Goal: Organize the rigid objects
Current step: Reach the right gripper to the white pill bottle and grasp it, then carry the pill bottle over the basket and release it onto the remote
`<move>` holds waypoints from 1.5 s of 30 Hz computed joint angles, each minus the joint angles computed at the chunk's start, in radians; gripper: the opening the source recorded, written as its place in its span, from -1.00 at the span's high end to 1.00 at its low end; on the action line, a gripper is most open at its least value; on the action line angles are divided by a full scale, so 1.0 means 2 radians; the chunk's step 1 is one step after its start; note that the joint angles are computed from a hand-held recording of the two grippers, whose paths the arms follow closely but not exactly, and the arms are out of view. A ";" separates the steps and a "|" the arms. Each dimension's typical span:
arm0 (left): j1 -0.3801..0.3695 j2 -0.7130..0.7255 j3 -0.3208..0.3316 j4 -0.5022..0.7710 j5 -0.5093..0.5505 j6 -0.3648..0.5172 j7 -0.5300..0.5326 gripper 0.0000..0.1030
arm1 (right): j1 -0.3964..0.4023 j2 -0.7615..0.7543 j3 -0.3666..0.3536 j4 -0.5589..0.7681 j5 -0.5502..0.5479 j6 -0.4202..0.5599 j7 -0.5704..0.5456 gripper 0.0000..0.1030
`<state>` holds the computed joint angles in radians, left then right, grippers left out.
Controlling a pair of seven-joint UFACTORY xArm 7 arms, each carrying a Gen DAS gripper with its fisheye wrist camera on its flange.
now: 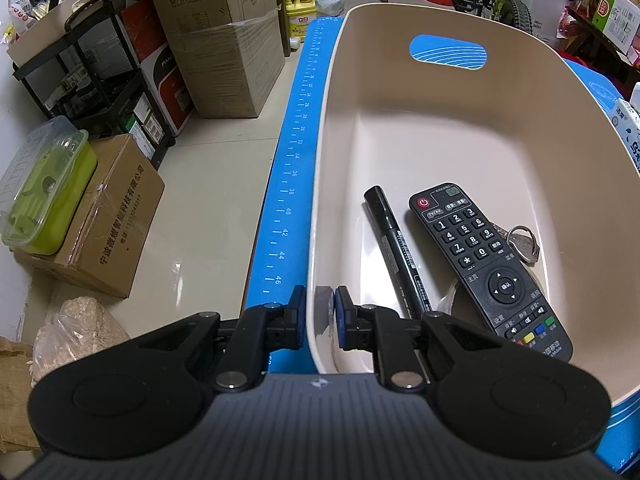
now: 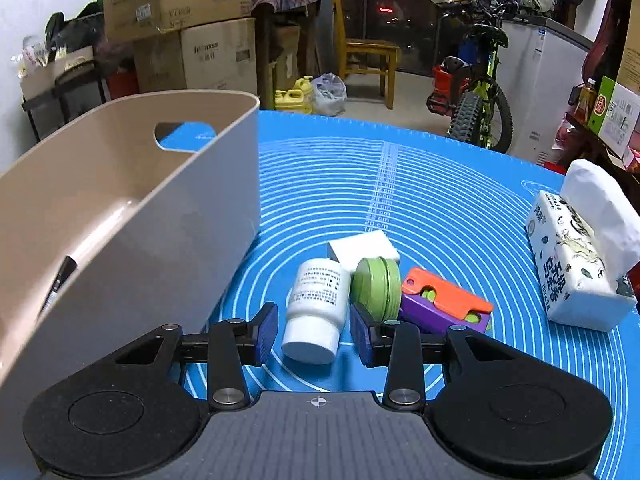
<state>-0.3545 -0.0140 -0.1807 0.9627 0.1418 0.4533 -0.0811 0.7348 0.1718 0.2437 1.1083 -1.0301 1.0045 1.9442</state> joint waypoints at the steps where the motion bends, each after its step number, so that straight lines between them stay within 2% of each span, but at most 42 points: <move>1: 0.000 0.001 0.000 0.001 0.001 0.000 -0.001 0.64 | -0.001 0.003 -0.001 0.001 0.001 -0.001 0.001 -0.03; 10: -0.001 0.008 0.000 0.005 0.003 -0.002 -0.001 0.64 | -0.001 0.029 -0.013 0.008 0.008 -0.016 0.027 -0.04; 11: -0.001 0.008 0.001 0.005 0.002 -0.002 0.000 0.64 | 0.005 0.033 -0.015 0.011 -0.004 -0.009 0.036 -0.03; 13: -0.001 0.009 0.001 0.006 0.001 -0.002 0.001 0.64 | 0.009 0.041 -0.017 0.018 -0.009 -0.002 0.032 0.17; 18: -0.002 0.009 0.001 0.006 0.002 -0.001 0.000 0.64 | 0.014 0.042 -0.020 0.022 -0.006 0.000 0.032 0.17; 27: -0.002 0.010 0.001 0.006 0.008 -0.001 -0.007 0.64 | 0.029 0.019 -0.009 0.034 -0.020 0.042 0.030 0.17; 35: -0.003 0.009 0.000 0.006 0.012 -0.001 -0.010 0.64 | 0.038 -0.007 0.010 0.053 -0.069 0.088 0.043 0.17; 40: -0.003 0.008 0.000 0.004 0.015 0.000 -0.012 0.64 | 0.043 -0.003 0.019 0.080 -0.096 0.076 0.024 0.17; 45: -0.004 0.008 0.000 0.005 0.023 0.001 -0.018 0.65 | 0.047 0.018 0.015 0.116 -0.091 0.040 -0.012 0.17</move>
